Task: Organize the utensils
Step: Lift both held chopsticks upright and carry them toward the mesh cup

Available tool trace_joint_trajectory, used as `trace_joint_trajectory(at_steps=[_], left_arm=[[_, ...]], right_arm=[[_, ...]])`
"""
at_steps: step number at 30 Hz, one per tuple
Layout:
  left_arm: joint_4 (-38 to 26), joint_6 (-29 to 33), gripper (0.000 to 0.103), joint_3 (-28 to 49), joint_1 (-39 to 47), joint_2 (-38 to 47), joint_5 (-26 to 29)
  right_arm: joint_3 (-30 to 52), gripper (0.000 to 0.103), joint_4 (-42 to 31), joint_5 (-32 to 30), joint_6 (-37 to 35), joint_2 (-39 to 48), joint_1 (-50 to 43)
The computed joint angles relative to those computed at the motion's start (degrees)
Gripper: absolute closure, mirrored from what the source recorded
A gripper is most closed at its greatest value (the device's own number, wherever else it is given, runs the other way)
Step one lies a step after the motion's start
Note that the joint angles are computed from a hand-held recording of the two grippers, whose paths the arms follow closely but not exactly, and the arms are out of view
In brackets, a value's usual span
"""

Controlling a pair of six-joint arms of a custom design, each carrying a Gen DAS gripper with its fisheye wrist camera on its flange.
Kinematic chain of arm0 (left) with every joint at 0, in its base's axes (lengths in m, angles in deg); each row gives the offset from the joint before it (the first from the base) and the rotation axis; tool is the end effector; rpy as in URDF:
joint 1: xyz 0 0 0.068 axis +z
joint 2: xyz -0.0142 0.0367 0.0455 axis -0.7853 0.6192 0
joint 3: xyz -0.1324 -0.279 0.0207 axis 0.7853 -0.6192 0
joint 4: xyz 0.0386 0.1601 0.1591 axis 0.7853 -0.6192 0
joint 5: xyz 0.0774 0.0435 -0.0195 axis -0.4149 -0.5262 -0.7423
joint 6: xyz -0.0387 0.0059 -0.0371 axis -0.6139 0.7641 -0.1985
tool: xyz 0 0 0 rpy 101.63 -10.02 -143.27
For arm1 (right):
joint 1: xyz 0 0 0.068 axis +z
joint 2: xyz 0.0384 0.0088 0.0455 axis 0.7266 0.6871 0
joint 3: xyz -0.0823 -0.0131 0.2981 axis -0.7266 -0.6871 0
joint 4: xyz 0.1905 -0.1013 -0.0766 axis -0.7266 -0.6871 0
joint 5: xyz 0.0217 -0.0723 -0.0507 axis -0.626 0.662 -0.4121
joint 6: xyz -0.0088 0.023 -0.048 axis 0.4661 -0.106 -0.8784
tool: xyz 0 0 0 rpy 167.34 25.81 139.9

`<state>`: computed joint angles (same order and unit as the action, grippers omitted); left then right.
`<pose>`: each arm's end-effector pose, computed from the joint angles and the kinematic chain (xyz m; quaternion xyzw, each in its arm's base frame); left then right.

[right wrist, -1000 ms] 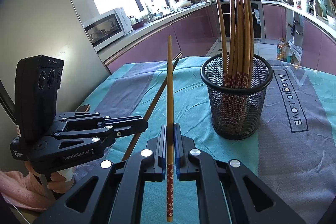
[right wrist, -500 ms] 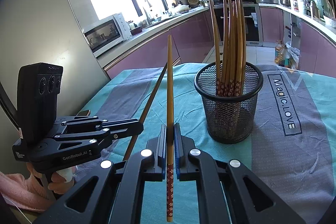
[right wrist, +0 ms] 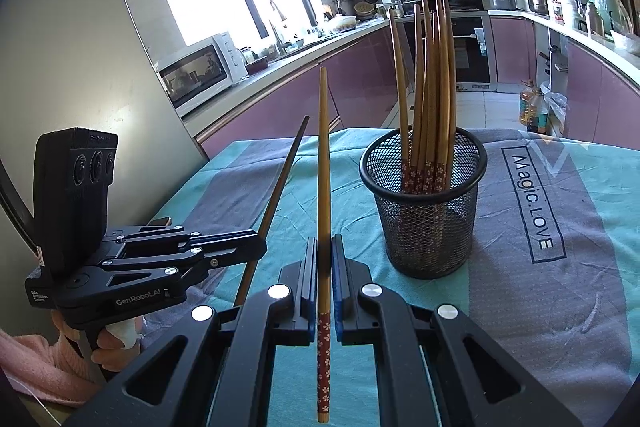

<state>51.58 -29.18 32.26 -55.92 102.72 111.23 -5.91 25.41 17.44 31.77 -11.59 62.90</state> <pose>0.3535 -0.0479 0.2257 0.3496 0.8486 -0.2572 0.3027 0.2071 0.0592 0.2779 0.0807 0.8815 0.1520 0.4397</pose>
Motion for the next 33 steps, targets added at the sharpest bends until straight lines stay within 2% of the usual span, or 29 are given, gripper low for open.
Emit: trace_joint_trajectory(at_steps=[33], left_arm=[[-2.32, -0.08, 0.095, 2.47, 0.3, -0.79, 2.42]], right_arm=[[-0.06, 0.097, 0.11, -1.11, -1.44, -1.5, -2.89]])
